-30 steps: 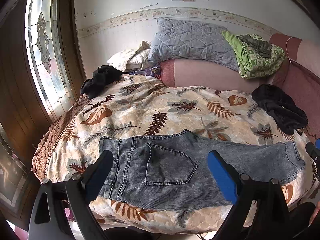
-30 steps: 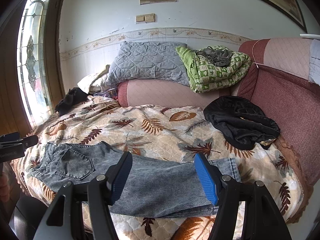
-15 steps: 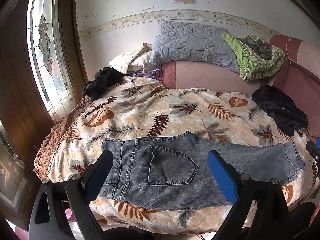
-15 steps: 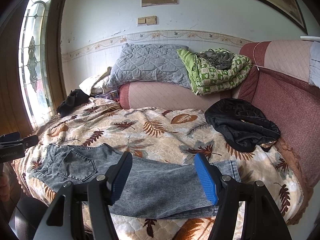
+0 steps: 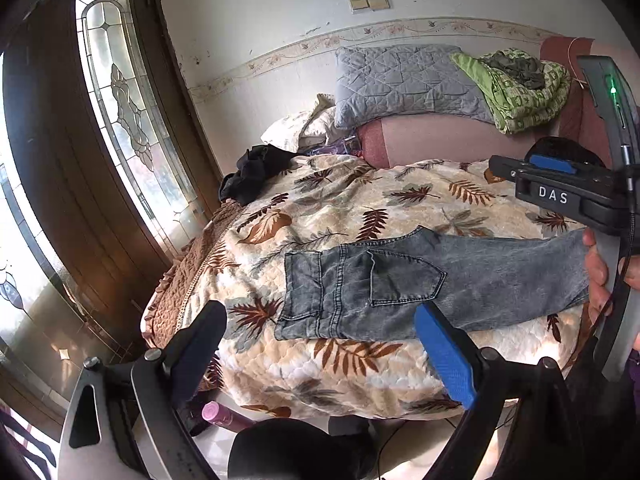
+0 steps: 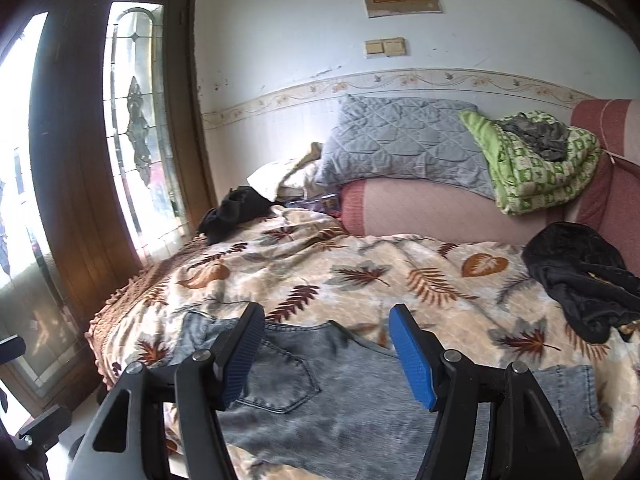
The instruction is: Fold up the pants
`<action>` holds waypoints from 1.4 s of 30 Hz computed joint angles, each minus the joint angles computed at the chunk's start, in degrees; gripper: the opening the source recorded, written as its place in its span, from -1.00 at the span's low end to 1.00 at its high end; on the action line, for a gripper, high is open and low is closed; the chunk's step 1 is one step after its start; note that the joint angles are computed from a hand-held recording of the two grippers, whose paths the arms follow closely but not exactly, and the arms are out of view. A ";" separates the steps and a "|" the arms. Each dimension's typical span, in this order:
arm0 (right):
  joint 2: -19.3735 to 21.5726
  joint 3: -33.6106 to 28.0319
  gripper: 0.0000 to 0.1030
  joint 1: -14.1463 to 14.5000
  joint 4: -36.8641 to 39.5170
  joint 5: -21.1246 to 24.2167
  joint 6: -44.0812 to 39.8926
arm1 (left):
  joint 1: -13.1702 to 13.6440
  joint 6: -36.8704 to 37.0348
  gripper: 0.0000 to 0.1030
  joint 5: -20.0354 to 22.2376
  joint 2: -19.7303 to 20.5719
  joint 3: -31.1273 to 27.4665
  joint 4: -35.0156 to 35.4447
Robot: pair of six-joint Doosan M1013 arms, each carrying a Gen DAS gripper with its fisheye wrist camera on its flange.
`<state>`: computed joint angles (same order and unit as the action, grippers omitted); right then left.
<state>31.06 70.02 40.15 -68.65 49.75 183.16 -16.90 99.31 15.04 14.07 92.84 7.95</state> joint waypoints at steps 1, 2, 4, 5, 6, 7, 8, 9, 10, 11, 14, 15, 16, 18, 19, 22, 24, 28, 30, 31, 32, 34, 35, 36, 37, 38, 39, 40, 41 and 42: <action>0.65 -1.05 0.32 0.40 -0.26 -0.38 -1.13 | 0.33 -0.71 0.85 -0.51 -0.26 0.15 0.38; 1.17 -1.89 0.32 0.80 -0.56 -0.51 -2.28 | 0.71 0.05 0.85 -0.95 -0.45 0.20 -0.95; 1.94 -3.16 0.32 1.51 -1.22 -0.10 -4.55 | 1.34 2.65 0.85 -1.58 -0.71 0.19 -4.61; 2.13 -3.51 0.32 1.78 -1.53 0.30 -5.55 | 1.53 4.00 0.85 -1.97 -0.81 0.23 -6.38; 2.24 -3.80 0.32 1.95 -1.85 0.74 -6.29 | 1.69 5.41 0.85 -2.43 -0.88 0.31 -8.09; 2.16 -3.80 0.32 2.07 -2.26 1.24 -6.30 | 1.81 6.50 0.85 -2.87 -0.93 0.43 -9.40; 2.02 -3.71 0.32 2.07 -2.62 1.61 -5.88 | 1.77 7.07 0.85 -2.90 -0.88 0.43 -10.20; 1.82 -3.52 0.32 2.00 -2.78 1.85 -5.26 | 1.83 9.09 0.85 -2.33 -0.77 0.24 -12.25; 1.60 -3.26 0.32 1.93 -2.88 2.15 -4.51 | 1.83 10.57 0.85 -1.80 -0.66 0.10 -13.53; 1.35 -2.91 0.32 1.85 -3.02 2.36 -3.72 | 1.67 10.11 0.85 -1.80 -0.61 0.15 -12.74; 0.78 -2.01 0.32 1.66 -3.14 3.07 -2.25 | 1.35 10.27 0.85 -1.67 -0.51 0.18 -12.31; 0.73 -1.86 0.32 1.61 -3.08 3.26 -2.10 | 1.31 9.95 0.85 -1.65 -0.49 0.16 -12.01; 0.63 -1.69 0.32 1.56 -2.92 3.27 -2.15 | 1.29 10.00 0.85 -1.71 -0.50 0.18 -12.17; 0.57 -1.57 0.32 1.45 -2.61 3.17 -2.34 | 1.22 9.32 0.85 -1.86 -0.45 0.19 -11.67; 0.53 -1.47 0.32 1.46 -2.74 3.16 -2.23 | 1.13 8.01 0.85 -1.81 -0.38 0.12 -10.46; 0.52 -1.35 0.33 1.68 -3.48 3.72 -2.25 | 1.30 10.15 0.85 -1.29 -0.16 -0.17 -13.09; 0.58 -1.37 0.33 1.73 -3.47 4.00 -2.28 | 1.22 8.72 0.85 -1.22 -0.05 -0.20 -11.51; 0.43 -1.12 0.32 1.64 -3.01 3.87 -1.63 | 1.24 9.83 0.85 -1.10 -0.03 -0.16 -12.57; 0.44 -1.14 0.32 1.70 -3.26 4.09 -1.70 | 1.24 10.44 0.85 -0.90 -0.04 -0.16 -13.13; 0.42 -1.10 0.32 1.71 -3.38 4.05 -1.73 | 1.20 10.08 0.85 -1.01 -0.08 -0.09 -12.76; 0.46 -1.16 0.33 1.73 -3.34 4.05 -1.86 | 1.20 10.35 0.85 -0.90 -0.07 -0.10 -13.08; 0.49 -1.24 0.32 1.76 -3.32 4.20 -1.82 | 1.17 10.85 0.85 -0.67 -0.07 -0.13 -13.57; 0.48 -1.22 0.32 1.76 -3.31 4.18 -1.79 | 1.09 10.10 0.85 -0.72 -0.06 -0.14 -12.70; 0.51 -1.29 0.32 1.74 -3.21 4.20 -1.98 | 1.06 10.17 0.85 -0.69 -0.05 -0.15 -12.80; 0.53 -1.35 0.33 1.75 -3.09 4.34 -2.16 | 1.11 11.19 0.85 -0.49 0.01 -0.24 -13.94; 0.53 -1.35 0.33 1.79 -3.06 4.51 -2.21 | 1.09 11.32 0.85 -0.37 0.07 -0.31 -14.12; 0.45 -1.17 0.33 1.84 -3.19 4.66 -1.99 | 1.04 10.85 0.85 -0.33 0.10 -0.34 -13.66; 0.33 -0.96 0.32 1.86 -3.35 4.74 -1.74 | 1.01 11.20 0.85 -0.19 0.16 -0.41 -14.08; 0.24 -0.84 0.32 1.89 -3.53 4.87 -1.47 | 1.01 12.29 0.85 -0.06 0.18 -0.42 -15.25; 0.02 -0.40 0.32 1.92 -3.89 4.93 -0.93 | 0.94 12.69 0.85 -0.10 0.17 -0.33 -15.59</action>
<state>31.07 69.62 42.06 -72.55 54.67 182.23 -15.96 112.00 14.95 14.23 92.51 -7.64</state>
